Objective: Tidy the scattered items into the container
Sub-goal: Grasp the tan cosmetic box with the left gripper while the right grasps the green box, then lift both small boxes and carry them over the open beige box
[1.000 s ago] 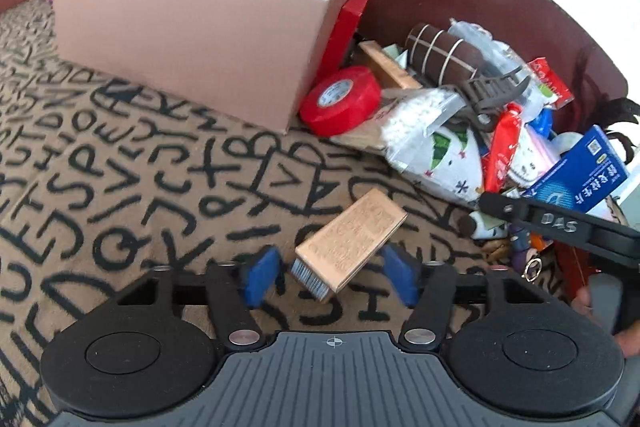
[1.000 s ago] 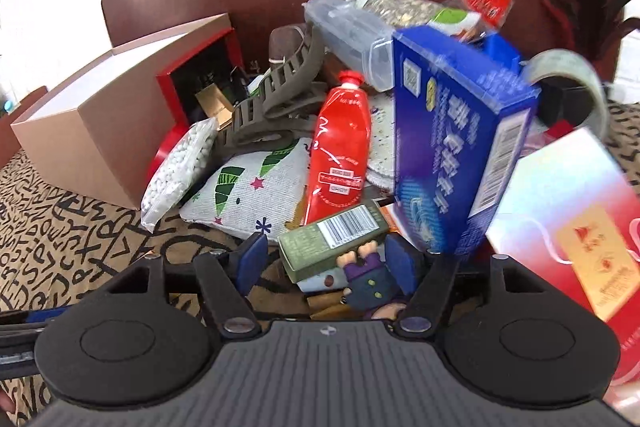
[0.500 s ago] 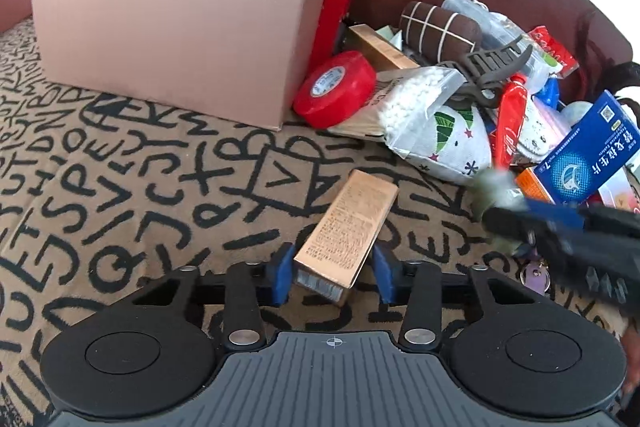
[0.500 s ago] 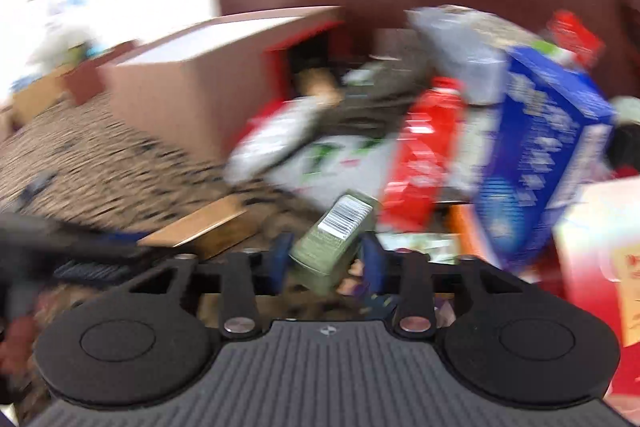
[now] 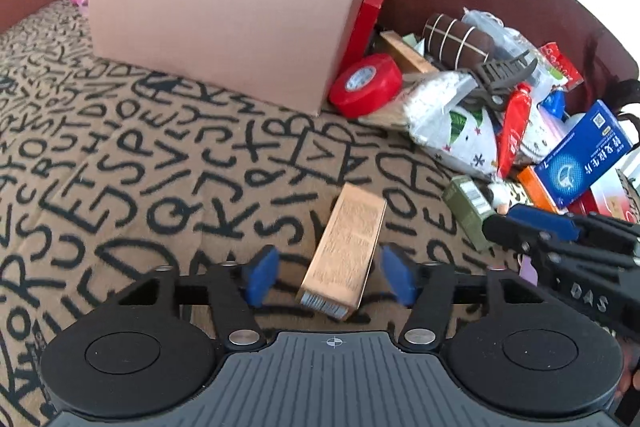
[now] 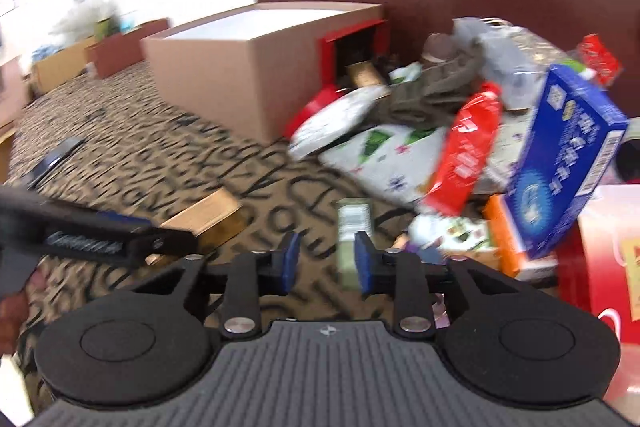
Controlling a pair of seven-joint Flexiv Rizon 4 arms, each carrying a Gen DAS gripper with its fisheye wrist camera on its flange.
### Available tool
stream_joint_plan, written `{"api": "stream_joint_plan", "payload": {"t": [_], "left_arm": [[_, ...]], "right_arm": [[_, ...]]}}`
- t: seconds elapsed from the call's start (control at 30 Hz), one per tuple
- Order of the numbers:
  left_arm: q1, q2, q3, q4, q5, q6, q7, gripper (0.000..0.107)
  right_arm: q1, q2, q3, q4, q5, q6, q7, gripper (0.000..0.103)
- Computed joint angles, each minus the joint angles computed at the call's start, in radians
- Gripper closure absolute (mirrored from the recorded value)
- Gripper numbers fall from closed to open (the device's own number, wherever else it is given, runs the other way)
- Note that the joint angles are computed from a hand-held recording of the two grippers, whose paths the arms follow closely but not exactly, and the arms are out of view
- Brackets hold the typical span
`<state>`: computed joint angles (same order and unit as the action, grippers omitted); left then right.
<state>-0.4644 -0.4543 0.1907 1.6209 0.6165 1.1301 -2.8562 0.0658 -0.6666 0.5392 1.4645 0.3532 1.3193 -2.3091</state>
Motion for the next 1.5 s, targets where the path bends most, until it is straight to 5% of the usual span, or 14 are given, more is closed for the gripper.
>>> {"api": "stream_joint_plan", "payload": {"t": [0.2, 0.27, 0.33, 0.4, 0.5, 0.67, 0.97, 1.1, 1.5], "left_arm": [[0.031, -0.027, -0.03, -0.019, -0.054, -0.014, 0.111, 0.04], [0.023, -0.029, -0.022, -0.022, -0.053, -0.026, 0.128, 0.071], [0.026, -0.02, -0.02, -0.007, -0.065, -0.012, 0.125, 0.075], [0.032, -0.015, -0.021, 0.009, -0.08, 0.007, 0.123, 0.075], [0.035, -0.02, -0.021, 0.011, -0.093, 0.019, 0.142, 0.056], [0.021, -0.034, -0.013, -0.013, -0.089, -0.004, 0.173, 0.053], [0.013, -0.046, -0.002, -0.025, -0.082, -0.009, 0.194, 0.057], [0.001, -0.045, 0.007, -0.031, -0.061, -0.026, 0.186, 0.076], [0.006, 0.038, 0.019, 0.041, -0.044, 0.083, 0.113, 0.078]], "right_arm": [[0.047, -0.034, -0.07, -0.054, -0.043, -0.087, 0.11, 0.071], [0.027, -0.033, -0.052, -0.063, -0.032, -0.143, 0.097, 0.076], [-0.003, -0.027, -0.023, -0.079, 0.002, -0.223, 0.06, 0.077], [-0.019, -0.014, -0.012, -0.085, 0.039, -0.278, 0.016, 0.077], [0.004, 0.006, -0.04, -0.08, 0.066, -0.296, -0.022, 0.075], [0.074, 0.017, -0.12, -0.087, 0.065, -0.316, 0.021, 0.075], [0.107, 0.023, -0.155, -0.074, 0.047, -0.31, 0.052, 0.073], [0.109, 0.022, -0.158, -0.075, 0.039, -0.313, 0.065, 0.076], [0.064, 0.044, -0.127, -0.178, 0.182, -0.533, 0.051, 0.078]]}}
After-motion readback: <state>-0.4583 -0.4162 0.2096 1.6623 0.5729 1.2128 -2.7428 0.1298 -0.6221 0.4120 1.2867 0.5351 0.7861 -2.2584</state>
